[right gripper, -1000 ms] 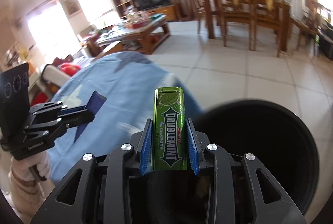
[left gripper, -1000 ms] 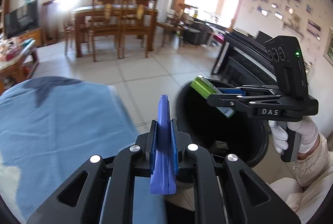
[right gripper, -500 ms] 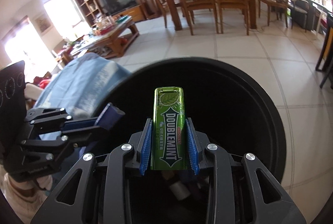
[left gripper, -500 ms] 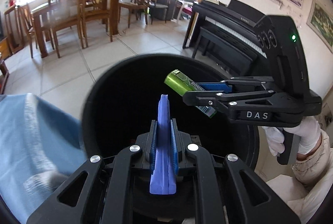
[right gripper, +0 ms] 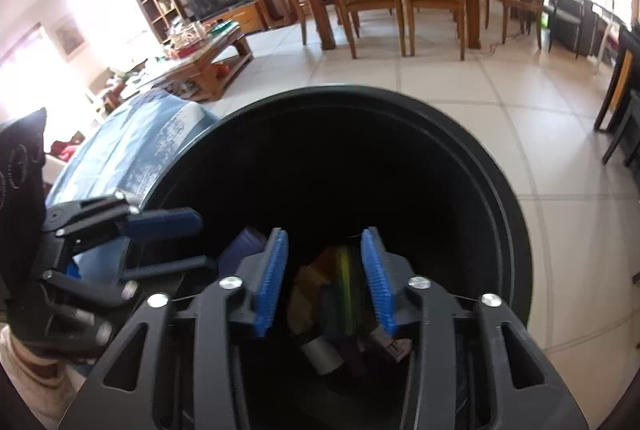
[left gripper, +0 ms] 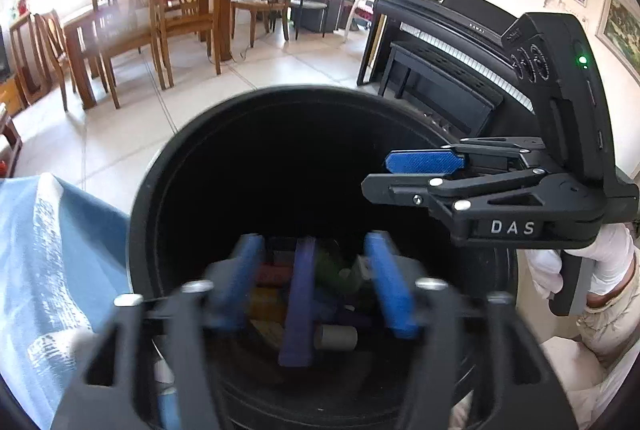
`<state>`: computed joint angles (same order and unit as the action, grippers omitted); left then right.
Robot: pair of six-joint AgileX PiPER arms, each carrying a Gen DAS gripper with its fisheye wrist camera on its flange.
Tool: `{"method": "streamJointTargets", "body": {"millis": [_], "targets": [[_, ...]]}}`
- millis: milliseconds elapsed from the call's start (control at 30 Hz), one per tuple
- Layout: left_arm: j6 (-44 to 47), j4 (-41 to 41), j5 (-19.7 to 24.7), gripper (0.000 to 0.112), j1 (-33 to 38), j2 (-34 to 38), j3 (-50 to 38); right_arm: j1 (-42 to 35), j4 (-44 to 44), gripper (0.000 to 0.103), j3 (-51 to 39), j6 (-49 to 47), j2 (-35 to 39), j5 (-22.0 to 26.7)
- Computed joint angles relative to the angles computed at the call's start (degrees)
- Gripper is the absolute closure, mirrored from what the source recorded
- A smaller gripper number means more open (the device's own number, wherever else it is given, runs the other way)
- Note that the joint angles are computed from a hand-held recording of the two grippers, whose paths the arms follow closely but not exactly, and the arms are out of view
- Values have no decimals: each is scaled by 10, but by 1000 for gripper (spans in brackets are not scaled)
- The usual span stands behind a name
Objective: Collect trash
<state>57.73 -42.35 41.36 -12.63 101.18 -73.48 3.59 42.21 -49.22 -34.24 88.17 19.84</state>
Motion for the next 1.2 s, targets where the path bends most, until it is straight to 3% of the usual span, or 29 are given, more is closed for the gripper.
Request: {"method": "streamJointTargets", "body": {"millis": [100, 167, 200, 433, 533, 700, 800, 867, 1000, 1200], "targets": [[5, -7, -1, 34, -3, -11, 7, 9, -32, 50, -6, 37, -7, 2], [1, -6, 0, 17, -3, -14, 9, 11, -52, 43, -11, 62, -11, 6], [12, -14, 2, 14, 5, -17, 12, 12, -58, 38, -14, 71, -12, 8], [43, -46, -15, 14, 70, -96, 69, 68, -172, 21, -47, 221, -22, -7], [59, -67, -12, 14, 129, -129, 89, 123, -266, 14, -80, 323, -8, -17], [82, -96, 6, 14, 246, -176, 109, 223, -397, 11, -173, 466, 49, -14], [90, -100, 10, 14, 313, -201, 122, 276, -444, 11, -242, 500, 94, -22], [84, -96, 8, 14, 351, -209, 117, 313, -505, 5, -287, 550, 122, -33], [73, -87, -30, 14, 434, -237, 124, 387, -634, 5, -423, 639, 203, -37], [63, -111, -79, 14, 571, -257, 112, 449, -461, 5, -764, 451, 392, 48]]}}
